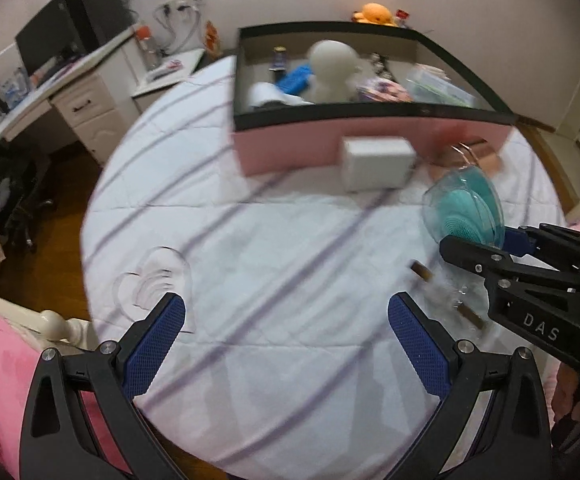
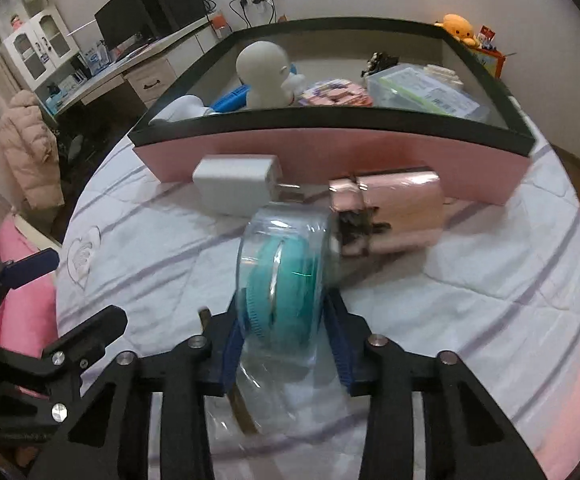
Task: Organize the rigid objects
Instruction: 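Grasp the glass diffuser bottle with the left gripper while the right grasps the teal brush case, then lift the bottle and brush case and carry them over the tray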
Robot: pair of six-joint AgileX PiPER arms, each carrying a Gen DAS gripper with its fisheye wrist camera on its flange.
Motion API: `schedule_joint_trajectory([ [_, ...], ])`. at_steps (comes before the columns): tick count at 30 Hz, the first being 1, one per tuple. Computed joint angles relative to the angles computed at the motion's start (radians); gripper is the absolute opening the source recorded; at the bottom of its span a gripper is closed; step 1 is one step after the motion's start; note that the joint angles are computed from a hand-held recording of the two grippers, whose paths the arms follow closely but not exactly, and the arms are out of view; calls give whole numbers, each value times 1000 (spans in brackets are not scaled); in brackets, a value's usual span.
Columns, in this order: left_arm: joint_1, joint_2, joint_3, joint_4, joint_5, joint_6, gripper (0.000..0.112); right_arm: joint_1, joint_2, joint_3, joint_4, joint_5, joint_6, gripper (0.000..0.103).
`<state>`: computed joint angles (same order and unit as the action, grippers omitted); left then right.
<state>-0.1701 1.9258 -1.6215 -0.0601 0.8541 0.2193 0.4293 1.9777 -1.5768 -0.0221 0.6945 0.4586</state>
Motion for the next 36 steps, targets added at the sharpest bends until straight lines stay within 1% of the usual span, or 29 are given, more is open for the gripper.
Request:
schedule_joint_trajectory([
  [3,-42,-7,10,-37,19,32,103,-11,-83,124,3,-48,-14,37],
  [6,-92,-4,20,-61,23,47,103,-14,-164,231,-38,-73,10,37],
  [10,-116,60,-44,-132,65,45,103,-47,-238,341,-62,-106,17,37],
  [12,-137,100,-73,-121,82,34,101,-63,-251,367,-58,-119,14,37],
  [13,-154,116,-76,-84,79,11,98,-68,-252,369,-67,-117,15,40],
  [14,-170,111,-54,-43,44,-12,98,-70,-250,371,-86,-109,17,45],
  [15,-180,98,-24,-25,9,-17,97,-71,-239,365,-117,-96,23,46],
  [16,-186,88,-7,-24,-9,-13,91,-86,-242,377,-111,-116,2,47],
  [17,-185,78,3,-36,-21,-8,75,-97,-246,387,-89,-133,-18,47],
  [18,-186,68,15,-33,-37,-24,64,-106,-246,388,-67,-144,-36,47],
  [19,-193,64,19,-9,-47,-54,64,-109,-242,384,-60,-149,-45,46],
  [21,-185,73,9,-33,-36,-36,64,-111,-230,369,-55,-154,-51,44],
  [22,-183,73,7,-39,-33,-31,64,-115,-236,377,-42,-165,-62,37],
  [25,-176,66,8,-55,-23,-22,64,-138,-245,382,24,-190,-91,36],
  [28,-181,62,1,-18,-21,-53,64,-119,-254,379,-72,-185,-6,36],
  [31,-167,28,6,-14,-21,-43,64,-120,-277,385,-59,-195,-10,36],
  [36,-145,-15,-27,28,-40,-70,64,-90,-346,390,-189,-196,106,36],
])
